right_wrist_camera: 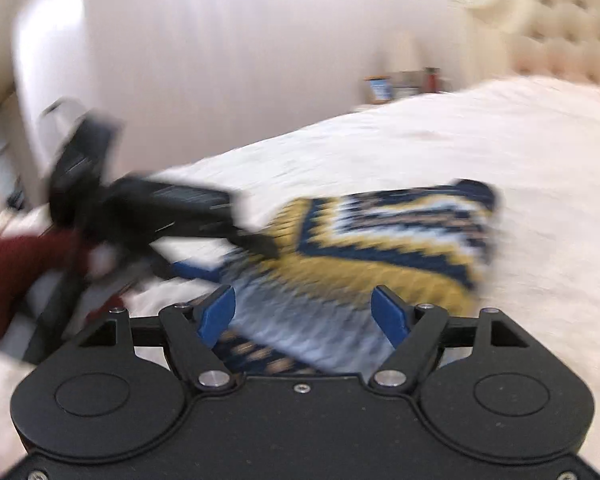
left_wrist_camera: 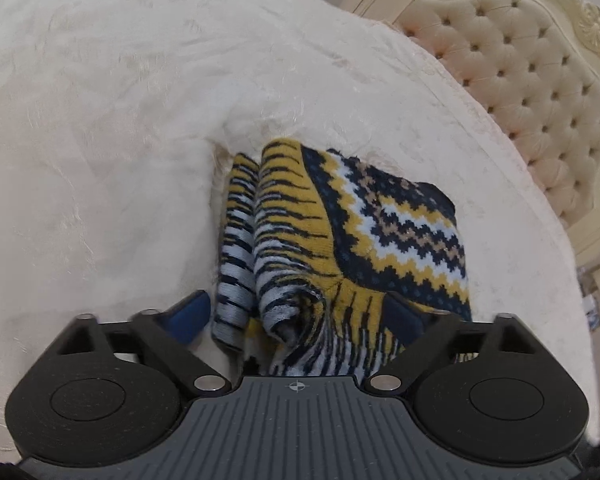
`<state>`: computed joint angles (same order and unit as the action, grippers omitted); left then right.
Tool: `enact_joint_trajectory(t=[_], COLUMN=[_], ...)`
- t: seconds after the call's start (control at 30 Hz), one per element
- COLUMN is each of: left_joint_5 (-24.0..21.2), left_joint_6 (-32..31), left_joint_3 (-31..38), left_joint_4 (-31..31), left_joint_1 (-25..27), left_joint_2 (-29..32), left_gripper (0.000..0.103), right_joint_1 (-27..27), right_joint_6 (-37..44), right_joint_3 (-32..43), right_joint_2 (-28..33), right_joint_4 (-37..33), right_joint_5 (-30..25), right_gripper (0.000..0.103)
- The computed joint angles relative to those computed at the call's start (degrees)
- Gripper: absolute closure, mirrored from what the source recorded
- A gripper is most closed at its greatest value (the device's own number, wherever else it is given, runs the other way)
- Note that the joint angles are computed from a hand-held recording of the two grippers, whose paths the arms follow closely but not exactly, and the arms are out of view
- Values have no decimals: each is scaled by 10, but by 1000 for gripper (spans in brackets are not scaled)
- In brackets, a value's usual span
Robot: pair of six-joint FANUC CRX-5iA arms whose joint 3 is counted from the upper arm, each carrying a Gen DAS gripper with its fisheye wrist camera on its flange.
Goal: Fold small clothes
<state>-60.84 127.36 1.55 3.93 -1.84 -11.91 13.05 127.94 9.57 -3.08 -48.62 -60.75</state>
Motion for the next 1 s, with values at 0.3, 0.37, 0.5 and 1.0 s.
enact_joint_trajectory(t=[0.3, 0.37, 0.5, 1.0], left_joint_5=[4, 3, 0, 114], left_joint_6=[-1, -11, -26, -136], left_joint_3=[-50, -55, -62, -169], left_joint_4=[72, 86, 105, 296], left_joint_1=[22, 24, 24, 42], left_joint_2=[-28, -25, -18, -16], left_gripper=[9, 9, 8, 3], right_joint_1=[-46, -50, -60, -95], right_joint_6=[-185, -211, -258, -297], right_joint_3=[99, 119, 157, 224], right_joint_2=[104, 126, 167, 269], right_joint_4=[-7, -7, -24, -156], right_joint_5=[-22, -33, -60, -152], right_gripper=[15, 15, 15, 51])
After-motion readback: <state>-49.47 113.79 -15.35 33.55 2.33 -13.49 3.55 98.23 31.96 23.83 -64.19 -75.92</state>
